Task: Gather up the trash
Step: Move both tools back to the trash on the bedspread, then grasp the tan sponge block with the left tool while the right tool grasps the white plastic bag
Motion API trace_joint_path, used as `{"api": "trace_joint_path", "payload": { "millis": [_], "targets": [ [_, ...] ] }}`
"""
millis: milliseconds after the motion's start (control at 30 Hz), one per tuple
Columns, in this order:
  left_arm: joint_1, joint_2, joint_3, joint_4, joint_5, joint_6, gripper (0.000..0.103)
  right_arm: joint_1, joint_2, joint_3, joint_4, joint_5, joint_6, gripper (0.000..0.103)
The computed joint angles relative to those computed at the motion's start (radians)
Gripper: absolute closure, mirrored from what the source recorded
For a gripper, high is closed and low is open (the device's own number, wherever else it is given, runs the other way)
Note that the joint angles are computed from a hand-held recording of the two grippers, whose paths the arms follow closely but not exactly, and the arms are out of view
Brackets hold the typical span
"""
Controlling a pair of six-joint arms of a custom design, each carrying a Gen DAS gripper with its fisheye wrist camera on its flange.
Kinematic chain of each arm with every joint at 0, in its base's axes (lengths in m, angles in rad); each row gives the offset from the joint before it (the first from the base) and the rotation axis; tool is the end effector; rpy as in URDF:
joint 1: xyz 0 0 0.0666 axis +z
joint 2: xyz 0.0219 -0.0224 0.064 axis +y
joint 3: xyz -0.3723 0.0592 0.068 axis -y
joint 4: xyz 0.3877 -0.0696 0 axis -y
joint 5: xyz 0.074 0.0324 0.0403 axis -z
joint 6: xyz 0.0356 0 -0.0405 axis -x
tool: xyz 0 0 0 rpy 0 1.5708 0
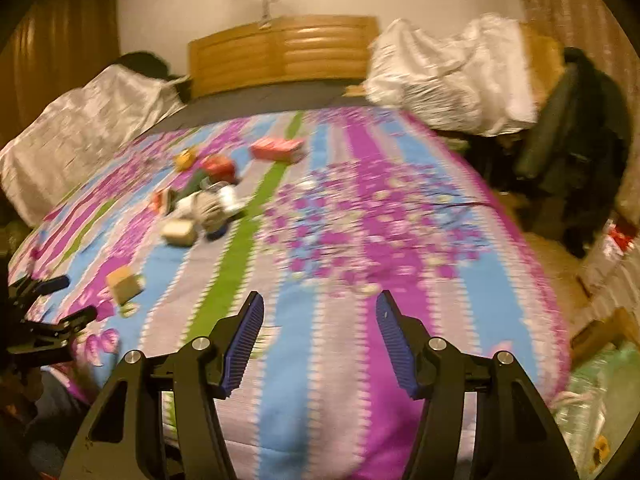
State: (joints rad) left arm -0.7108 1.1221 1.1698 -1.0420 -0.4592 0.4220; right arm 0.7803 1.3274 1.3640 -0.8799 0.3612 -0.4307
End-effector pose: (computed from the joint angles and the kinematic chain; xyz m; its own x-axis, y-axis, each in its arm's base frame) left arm 0.2878 -0.2275 0.4251 -0.7442 0.1562 -0.6495 0.1063 0.9876 0.1157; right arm 0.3338 0.3121 0.4422 -0.6873 -0.1308 -0.7145 -0.2246 0.9737 0.0378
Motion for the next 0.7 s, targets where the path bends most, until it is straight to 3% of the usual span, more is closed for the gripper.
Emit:
{"api": "trace_joint_path", "payload": {
  "millis": [200,700],
  "targets": [
    [0.057,0.021,-0.025,0.080,0.088,-0.074,0.019,0.003,0.121,0.103,0.006,-0.078,0.041,0.043],
    [0.124,0.122,-0.001,0.175,0.162,-0.132,0.019,-0.089,0.407,0.409,0.008,-0.266,0.044,0.043]
  ]
}}
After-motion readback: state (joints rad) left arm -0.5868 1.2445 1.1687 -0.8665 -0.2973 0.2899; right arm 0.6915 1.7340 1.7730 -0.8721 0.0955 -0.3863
